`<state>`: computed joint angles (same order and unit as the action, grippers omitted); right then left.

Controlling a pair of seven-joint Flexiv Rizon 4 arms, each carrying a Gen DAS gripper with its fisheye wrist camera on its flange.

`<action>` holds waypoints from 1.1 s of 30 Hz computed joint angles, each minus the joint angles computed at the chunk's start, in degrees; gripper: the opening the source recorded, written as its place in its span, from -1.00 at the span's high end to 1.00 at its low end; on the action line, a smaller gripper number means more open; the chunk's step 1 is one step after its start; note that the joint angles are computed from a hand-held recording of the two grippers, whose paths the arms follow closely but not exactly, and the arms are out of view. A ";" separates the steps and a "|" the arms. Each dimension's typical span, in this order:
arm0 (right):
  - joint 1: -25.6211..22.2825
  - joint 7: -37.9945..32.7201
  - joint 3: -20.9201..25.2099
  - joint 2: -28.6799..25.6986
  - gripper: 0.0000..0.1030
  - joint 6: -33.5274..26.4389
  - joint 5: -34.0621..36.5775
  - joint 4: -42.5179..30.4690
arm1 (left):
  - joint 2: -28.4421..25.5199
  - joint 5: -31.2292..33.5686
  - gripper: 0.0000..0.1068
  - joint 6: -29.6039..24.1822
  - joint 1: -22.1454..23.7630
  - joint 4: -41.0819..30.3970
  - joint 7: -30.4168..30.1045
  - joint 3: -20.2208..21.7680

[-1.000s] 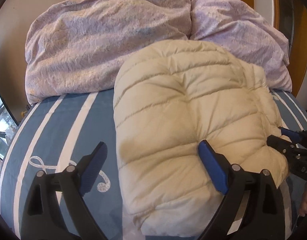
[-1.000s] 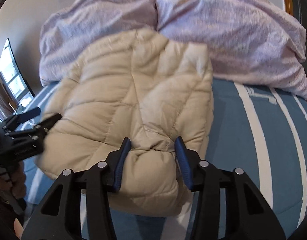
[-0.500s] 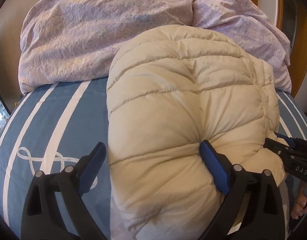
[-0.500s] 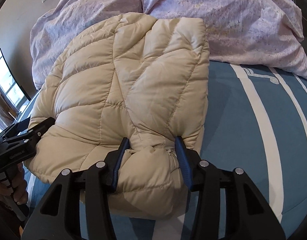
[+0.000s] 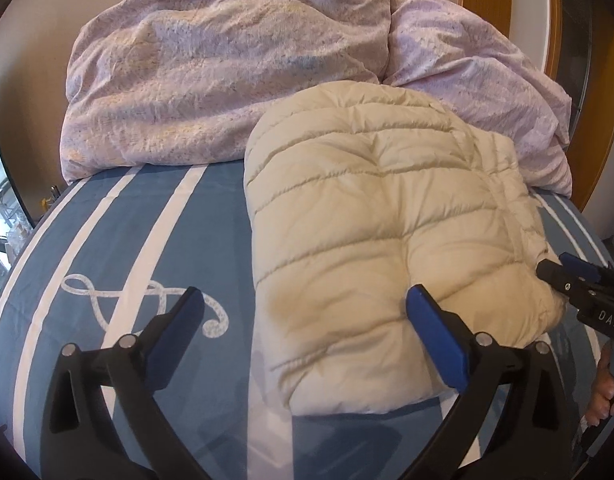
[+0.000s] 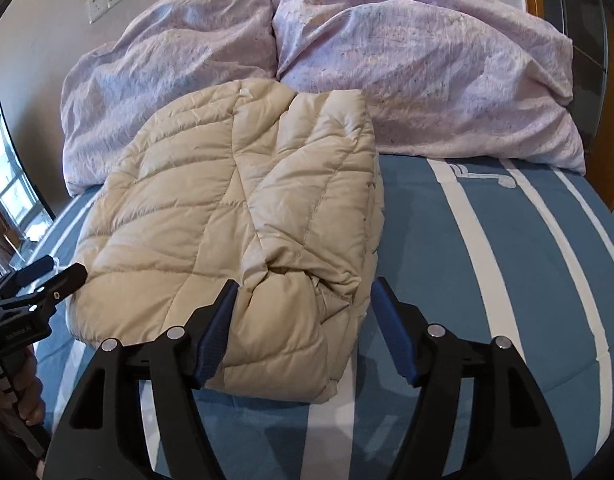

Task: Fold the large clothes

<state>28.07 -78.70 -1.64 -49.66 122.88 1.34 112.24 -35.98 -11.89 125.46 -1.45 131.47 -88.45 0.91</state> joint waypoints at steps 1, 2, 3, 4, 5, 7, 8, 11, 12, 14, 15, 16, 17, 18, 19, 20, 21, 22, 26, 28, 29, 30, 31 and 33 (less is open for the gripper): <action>1.00 -0.14 -0.99 -0.16 -0.33 -1.35 0.61 -0.36 | -0.18 -1.42 -0.89 -0.55 -1.38 -0.20 0.77 0.95; 1.62 -0.15 -1.70 -0.38 -0.33 -2.95 0.78 -0.83 | -0.47 -2.98 -0.89 -1.17 -2.76 -0.52 1.60 1.85; 2.02 -0.05 -2.19 -0.74 -0.33 -4.41 0.73 -1.42 | -0.61 -3.26 -0.89 -1.50 -2.81 -0.62 1.76 1.76; 2.54 0.11 -2.56 -0.91 -0.33 -4.54 1.14 -1.46 | -0.49 -3.20 -0.89 -1.57 -2.49 -0.42 1.47 1.38; 2.90 0.25 -2.82 -0.94 -0.33 -4.29 1.58 -1.37 | -0.38 -3.14 -0.89 -1.51 -2.29 -0.22 1.27 1.21; 4.22 0.03 -3.75 -0.48 -0.34 -3.03 2.99 -0.47 | 0.14 -2.67 -0.89 -0.93 -2.03 0.59 1.03 1.08; 5.00 -0.26 -4.29 -0.22 -0.36 -2.24 3.89 0.13 | 0.38 -2.75 -0.89 -0.67 -2.25 1.01 1.08 1.25; 6.15 -1.06 -4.76 1.13 -0.69 -0.80 5.87 2.09 | 1.12 -2.96 -0.89 0.24 -2.59 2.46 0.82 1.43; 5.39 -1.19 -3.78 1.52 -0.80 0.55 5.78 2.90 | 1.28 -2.98 -0.89 0.64 -2.64 2.88 0.60 1.38; 3.49 -1.28 -1.65 1.98 -0.88 2.63 4.97 4.04 | 1.79 -2.73 -0.89 1.28 -2.51 3.98 0.02 1.13; 2.59 -1.17 -0.58 2.42 -0.91 3.59 4.64 4.95 | 2.06 -2.53 -0.89 1.55 -2.39 4.51 -0.35 0.94; 2.21 -1.14 -0.08 2.72 -0.95 3.87 4.53 5.37 | 2.40 -1.79 -0.89 1.89 -1.80 5.22 -1.05 0.46; 1.76 -1.15 0.54 2.97 -0.97 4.85 4.44 6.13 | 2.62 -1.13 -0.89 2.14 -1.33 5.67 -1.63 0.10; 1.78 -1.27 0.76 3.09 -0.97 5.62 4.72 6.57 | 3.00 -0.08 -0.89 2.31 -0.54 6.34 -2.47 -0.49; 2.34 -1.64 0.61 3.17 -0.97 7.02 5.74 7.27 | 3.39 1.06 -0.89 2.46 0.32 7.03 -3.37 -1.03; 3.54 -2.25 -0.06 3.27 -0.97 7.86 7.39 7.75 | 3.65 2.05 -0.89 2.90 0.91 7.74 -4.33 -1.44; 4.64 -3.00 -0.70 3.30 -0.97 8.64 8.90 8.13 | 3.89 2.96 -0.89 3.17 1.43 8.32 -5.12 -1.72; 6.30 -4.08 -1.74 3.28 -0.97 9.39 11.07 8.53 | 4.07 3.69 -0.89 3.38 1.75 8.77 -5.72 -1.85; 6.38 -5.50 -0.36 4.19 -0.97 10.86 12.54 10.64 | 5.06 7.48 -0.89 5.64 3.68 11.55 -9.20 -2.71; 5.13 -5.17 1.31 4.53 -0.97 12.24 11.72 11.78 | 5.65 8.81 -0.89 6.53 4.12 12.96 -10.71 -2.81; 4.49 -4.97 2.16 4.67 -0.97 13.18 11.18 12.47 | 5.84 8.98 -0.89 7.08 3.86 13.62 -11.21 -2.59; 4.19 -4.86 2.65 4.79 -0.97 13.75 10.93 12.93 | 5.90 9.12 -0.89 7.59 3.62 14.07 -11.58 -2.36; 3.81 -4.77 3.42 4.97 -0.97 14.93 10.49 13.87 | 5.91 9.47 -0.89 8.31 3.57 14.62 -12.13 -2.27; 3.89 -4.93 4.04 5.24 -0.97 15.90 10.26 15.05 | 5.85 11.53 -0.89 9.27 4.75 15.86 -13.92 -2.91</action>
